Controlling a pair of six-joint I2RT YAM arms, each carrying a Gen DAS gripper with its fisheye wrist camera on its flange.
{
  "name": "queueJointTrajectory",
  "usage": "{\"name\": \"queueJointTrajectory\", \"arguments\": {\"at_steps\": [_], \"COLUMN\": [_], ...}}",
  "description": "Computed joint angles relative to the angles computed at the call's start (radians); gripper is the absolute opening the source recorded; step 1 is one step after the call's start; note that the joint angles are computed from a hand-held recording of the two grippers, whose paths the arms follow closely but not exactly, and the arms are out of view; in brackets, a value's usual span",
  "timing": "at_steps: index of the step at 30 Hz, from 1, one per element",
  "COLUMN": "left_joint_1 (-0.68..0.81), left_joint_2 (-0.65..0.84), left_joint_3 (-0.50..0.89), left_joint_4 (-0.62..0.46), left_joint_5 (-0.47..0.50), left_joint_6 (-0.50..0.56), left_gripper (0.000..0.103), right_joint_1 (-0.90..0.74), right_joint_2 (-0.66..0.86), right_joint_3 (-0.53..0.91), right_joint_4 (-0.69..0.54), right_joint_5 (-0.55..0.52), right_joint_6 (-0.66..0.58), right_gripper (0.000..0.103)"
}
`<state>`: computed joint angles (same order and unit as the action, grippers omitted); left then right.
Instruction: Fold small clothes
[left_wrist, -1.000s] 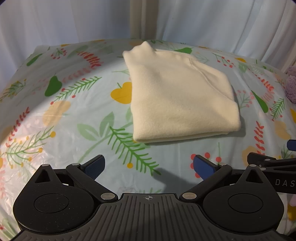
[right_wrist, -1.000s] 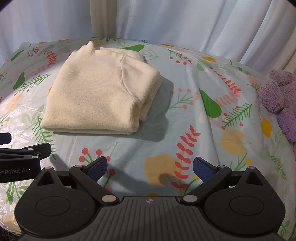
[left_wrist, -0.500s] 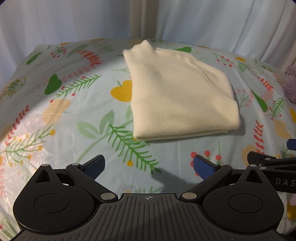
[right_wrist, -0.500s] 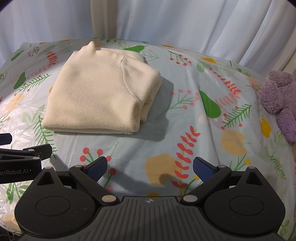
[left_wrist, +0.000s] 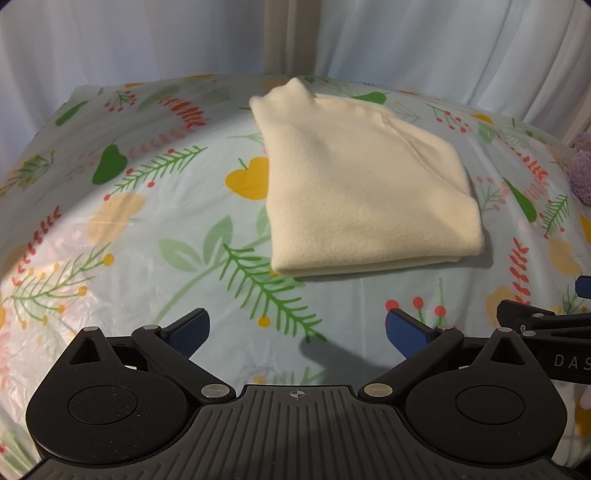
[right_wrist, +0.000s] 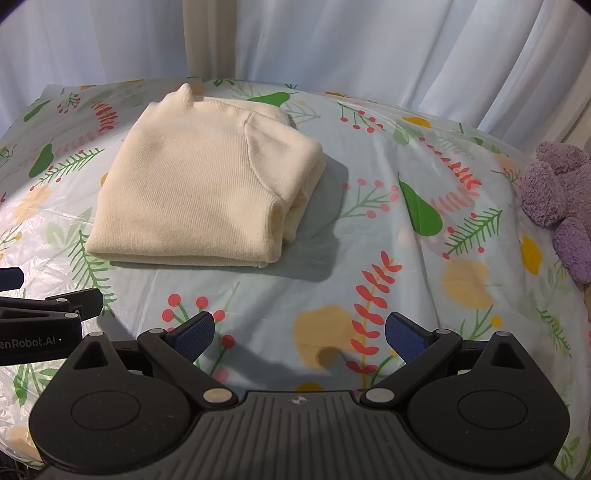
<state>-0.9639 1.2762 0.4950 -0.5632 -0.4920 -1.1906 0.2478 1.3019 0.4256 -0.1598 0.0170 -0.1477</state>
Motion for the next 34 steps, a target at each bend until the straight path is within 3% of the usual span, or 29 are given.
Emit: {"name": "queueJointTrajectory", "arguments": {"at_steps": [34], "left_joint_1": [-0.035], "left_joint_2": [0.035], "left_joint_3": [0.031], "left_joint_4": [-0.03], "left_joint_5": [-0.025], "left_joint_6": [-0.04], "left_gripper": [0.103], "right_joint_1": [0.007], "right_joint_2": [-0.033], "right_joint_3": [-0.011], "right_joint_4": [-0.004], "right_joint_5": [0.009], "right_joint_6": [0.022], "right_gripper": [0.099]}}
